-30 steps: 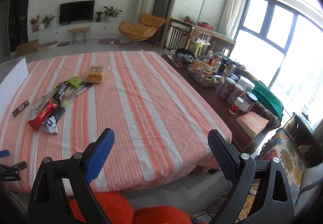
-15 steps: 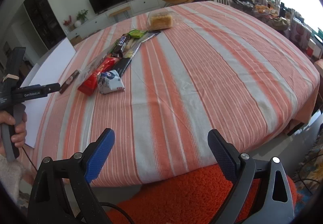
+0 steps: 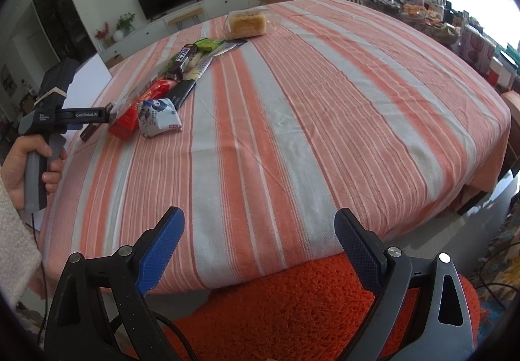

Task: Organize snacks
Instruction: 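Close the left gripper on the brown sausage stick and lift it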

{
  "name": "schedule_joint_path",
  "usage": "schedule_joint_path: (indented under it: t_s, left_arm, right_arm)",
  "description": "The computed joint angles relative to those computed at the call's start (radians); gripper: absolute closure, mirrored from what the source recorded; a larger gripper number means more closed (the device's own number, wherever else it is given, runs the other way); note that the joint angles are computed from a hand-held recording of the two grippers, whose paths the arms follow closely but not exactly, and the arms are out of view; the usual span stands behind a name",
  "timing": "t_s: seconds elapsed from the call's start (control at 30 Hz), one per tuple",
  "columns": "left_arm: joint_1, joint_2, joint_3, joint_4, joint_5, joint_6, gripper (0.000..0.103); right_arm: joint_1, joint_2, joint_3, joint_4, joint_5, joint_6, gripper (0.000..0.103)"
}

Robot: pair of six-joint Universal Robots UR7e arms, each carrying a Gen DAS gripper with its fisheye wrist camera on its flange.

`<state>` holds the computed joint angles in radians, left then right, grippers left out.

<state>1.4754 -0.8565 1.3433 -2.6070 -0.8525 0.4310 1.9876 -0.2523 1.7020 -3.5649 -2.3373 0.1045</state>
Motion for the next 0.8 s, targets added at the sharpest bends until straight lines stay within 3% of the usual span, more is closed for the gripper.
schedule_joint_path:
  t_s: [0.03, 0.3, 0.5, 0.8]
  left_arm:
    - [0.008, 0.000, -0.013, 0.030, -0.026, -0.035, 0.000]
    - [0.016, 0.004, -0.019, 0.005, -0.054, 0.021, 0.000]
    - [0.012, -0.001, -0.039, 0.089, -0.058, 0.036, 0.000]
    - [0.006, -0.003, -0.068, 0.201, -0.042, 0.008, 0.000]
  right_arm:
    - [-0.003, -0.001, 0.002, 0.004, 0.005, 0.010, 0.008]
    - [-0.015, -0.003, 0.010, 0.007, 0.023, 0.031, 0.006]
    - [-0.004, 0.013, -0.014, 0.029, -0.017, 0.016, 0.006]
    - [-0.007, 0.013, -0.009, 0.012, -0.009, 0.003, 0.006]
